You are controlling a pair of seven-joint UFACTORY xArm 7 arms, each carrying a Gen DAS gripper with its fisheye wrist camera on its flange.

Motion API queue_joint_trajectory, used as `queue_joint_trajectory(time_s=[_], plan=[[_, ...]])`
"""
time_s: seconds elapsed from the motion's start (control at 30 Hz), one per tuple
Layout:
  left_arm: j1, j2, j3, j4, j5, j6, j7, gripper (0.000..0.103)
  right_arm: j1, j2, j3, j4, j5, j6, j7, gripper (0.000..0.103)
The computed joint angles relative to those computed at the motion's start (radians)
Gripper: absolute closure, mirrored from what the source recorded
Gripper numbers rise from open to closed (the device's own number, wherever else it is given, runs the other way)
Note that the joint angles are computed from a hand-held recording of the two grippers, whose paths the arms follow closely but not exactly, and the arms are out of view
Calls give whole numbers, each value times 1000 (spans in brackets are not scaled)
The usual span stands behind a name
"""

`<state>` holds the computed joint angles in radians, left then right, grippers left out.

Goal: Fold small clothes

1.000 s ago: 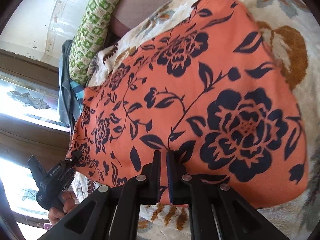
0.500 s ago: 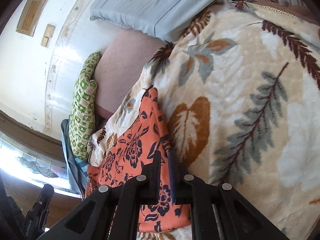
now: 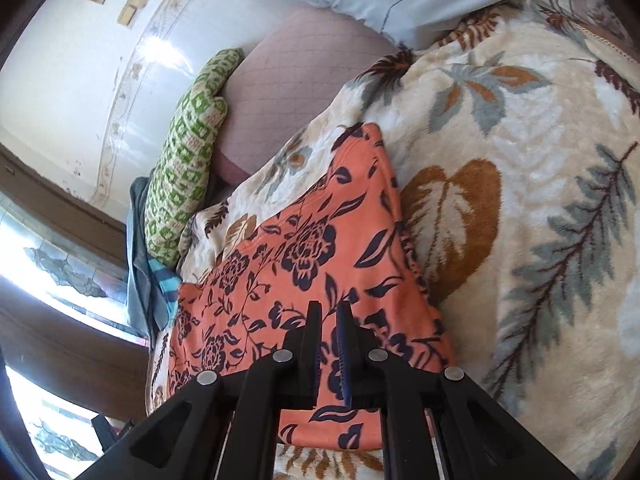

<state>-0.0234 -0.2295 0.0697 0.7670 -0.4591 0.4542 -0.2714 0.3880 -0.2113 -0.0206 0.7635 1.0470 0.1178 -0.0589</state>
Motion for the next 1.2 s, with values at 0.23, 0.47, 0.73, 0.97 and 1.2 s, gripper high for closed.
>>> queue_joint_trajectory(time_s=[0.23, 0.47, 0.73, 0.97, 1.2], plan=[[-54, 78, 37, 74, -330, 57, 263, 12, -9, 108, 74, 88, -89, 27, 51, 93], [-27, 211, -15, 224, -513, 54, 473, 42, -48, 153, 115, 129, -155, 46, 76, 93], [30, 227, -55, 193, -675, 62, 618, 54, -70, 158, 125, 137, -130, 59, 42, 93], [40, 275, -65, 246, -645, 48, 500, 55, -69, 182, 147, 164, -189, 85, 36, 93], [48, 295, -99, 261, -621, -11, 555, 82, -71, 181, 159, 150, -316, 59, 109, 94]])
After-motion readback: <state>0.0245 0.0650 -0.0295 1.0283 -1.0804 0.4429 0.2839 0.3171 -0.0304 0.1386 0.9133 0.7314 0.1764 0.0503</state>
